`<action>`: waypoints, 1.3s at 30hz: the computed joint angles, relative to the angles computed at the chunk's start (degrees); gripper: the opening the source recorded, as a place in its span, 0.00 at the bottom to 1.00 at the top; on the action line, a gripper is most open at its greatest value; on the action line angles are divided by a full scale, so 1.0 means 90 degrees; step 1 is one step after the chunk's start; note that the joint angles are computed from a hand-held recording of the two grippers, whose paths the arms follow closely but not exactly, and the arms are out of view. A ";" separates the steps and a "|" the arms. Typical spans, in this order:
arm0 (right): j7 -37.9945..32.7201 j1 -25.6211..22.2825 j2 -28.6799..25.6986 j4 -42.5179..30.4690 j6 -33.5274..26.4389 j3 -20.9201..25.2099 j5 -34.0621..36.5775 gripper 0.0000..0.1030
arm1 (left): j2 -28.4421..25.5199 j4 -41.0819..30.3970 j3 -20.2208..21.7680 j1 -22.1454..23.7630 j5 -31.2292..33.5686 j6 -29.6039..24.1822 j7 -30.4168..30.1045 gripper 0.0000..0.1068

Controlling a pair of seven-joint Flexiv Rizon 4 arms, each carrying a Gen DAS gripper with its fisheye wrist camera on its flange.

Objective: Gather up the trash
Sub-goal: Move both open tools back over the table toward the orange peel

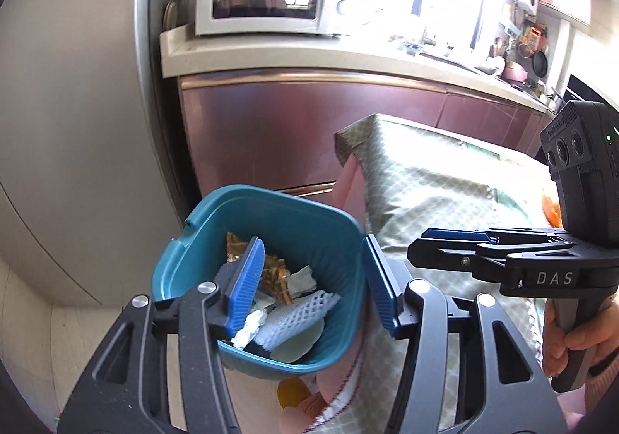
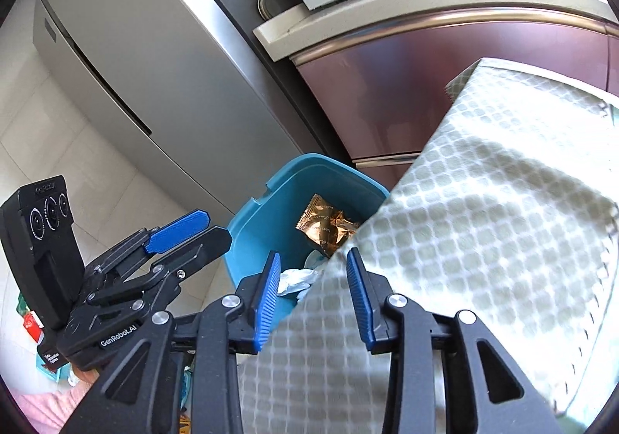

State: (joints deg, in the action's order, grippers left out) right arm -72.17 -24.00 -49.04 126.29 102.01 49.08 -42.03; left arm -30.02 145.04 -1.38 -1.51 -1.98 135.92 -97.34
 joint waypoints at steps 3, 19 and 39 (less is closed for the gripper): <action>-0.0013 -0.0332 0.0069 0.0250 0.0233 0.0091 -0.0118 0.33 | 0.0097 0.0021 -0.0053 -0.0115 0.0007 0.0003 0.0021 0.50; 0.0645 -0.1756 0.1425 0.1709 0.2289 -0.1394 -0.0685 0.38 | -0.0051 -0.0949 -0.0715 -0.0920 0.0269 -0.0897 0.0233 0.51; 0.2640 -0.1516 0.0929 0.0308 0.2735 -0.3327 -0.1574 0.53 | -0.0871 -0.2989 -0.1088 -0.1882 -0.0204 -0.2536 0.0792 0.51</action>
